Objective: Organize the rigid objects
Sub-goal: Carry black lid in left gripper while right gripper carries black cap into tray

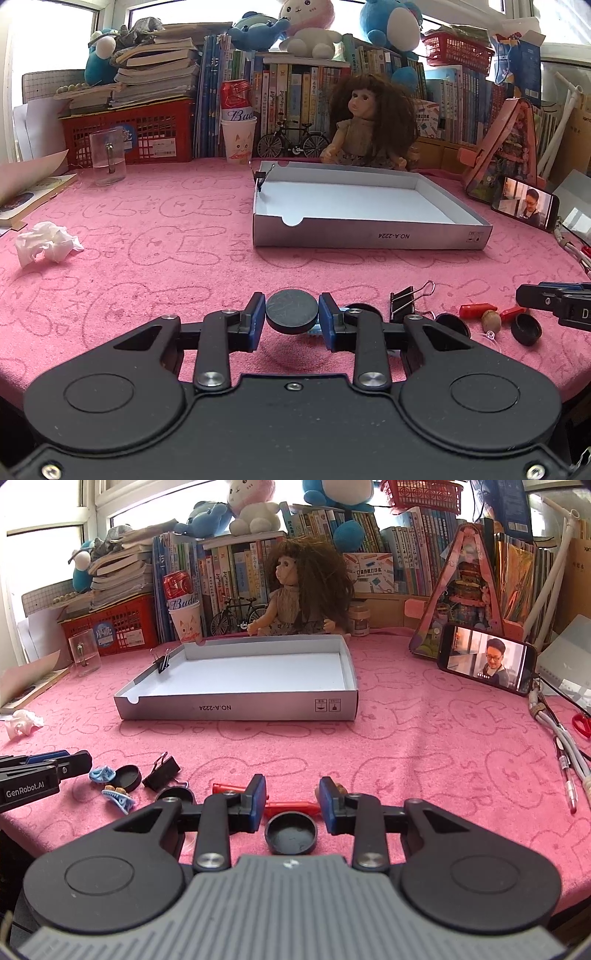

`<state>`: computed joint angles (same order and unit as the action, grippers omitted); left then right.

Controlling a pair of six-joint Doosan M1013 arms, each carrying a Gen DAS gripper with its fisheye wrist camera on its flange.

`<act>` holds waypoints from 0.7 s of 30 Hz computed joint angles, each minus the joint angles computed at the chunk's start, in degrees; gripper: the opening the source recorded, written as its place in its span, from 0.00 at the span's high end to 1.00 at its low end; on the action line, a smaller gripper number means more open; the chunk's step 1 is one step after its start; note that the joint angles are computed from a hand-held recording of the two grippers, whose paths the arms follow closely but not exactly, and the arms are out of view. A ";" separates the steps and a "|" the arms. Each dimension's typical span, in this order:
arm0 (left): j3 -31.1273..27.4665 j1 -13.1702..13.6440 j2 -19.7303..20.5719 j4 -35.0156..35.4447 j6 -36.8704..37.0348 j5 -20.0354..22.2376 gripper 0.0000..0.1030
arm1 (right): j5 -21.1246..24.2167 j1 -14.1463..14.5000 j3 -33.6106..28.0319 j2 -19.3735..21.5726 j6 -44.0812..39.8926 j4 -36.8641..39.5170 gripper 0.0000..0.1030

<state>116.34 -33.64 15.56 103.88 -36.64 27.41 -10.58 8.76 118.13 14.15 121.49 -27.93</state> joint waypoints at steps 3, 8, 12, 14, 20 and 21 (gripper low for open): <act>-0.85 0.07 0.22 0.23 0.09 -0.66 0.71 | -0.25 0.03 -0.52 0.31 -1.56 1.96 0.64; -2.34 0.45 0.74 1.86 -0.55 -2.18 0.71 | -0.71 0.09 -1.56 0.97 -1.94 2.98 0.64; -3.97 1.25 1.24 1.93 -0.20 -4.22 0.71 | -0.86 -0.03 -2.76 1.70 0.60 0.94 0.64; -4.85 1.61 1.57 1.35 0.64 -5.11 0.71 | -0.87 -0.11 -3.45 2.13 2.46 -0.38 0.64; -8.10 2.91 3.05 -2.62 4.83 -8.92 0.71 | -0.77 -0.28 -5.72 3.56 7.91 -4.79 0.65; -8.65 3.14 3.32 -3.29 5.57 -9.55 0.71 | -0.74 -0.35 -6.13 3.80 9.76 -6.55 0.65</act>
<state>107.69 -30.50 18.87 100.59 -31.07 17.86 -11.31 8.41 112.00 17.96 131.25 -34.48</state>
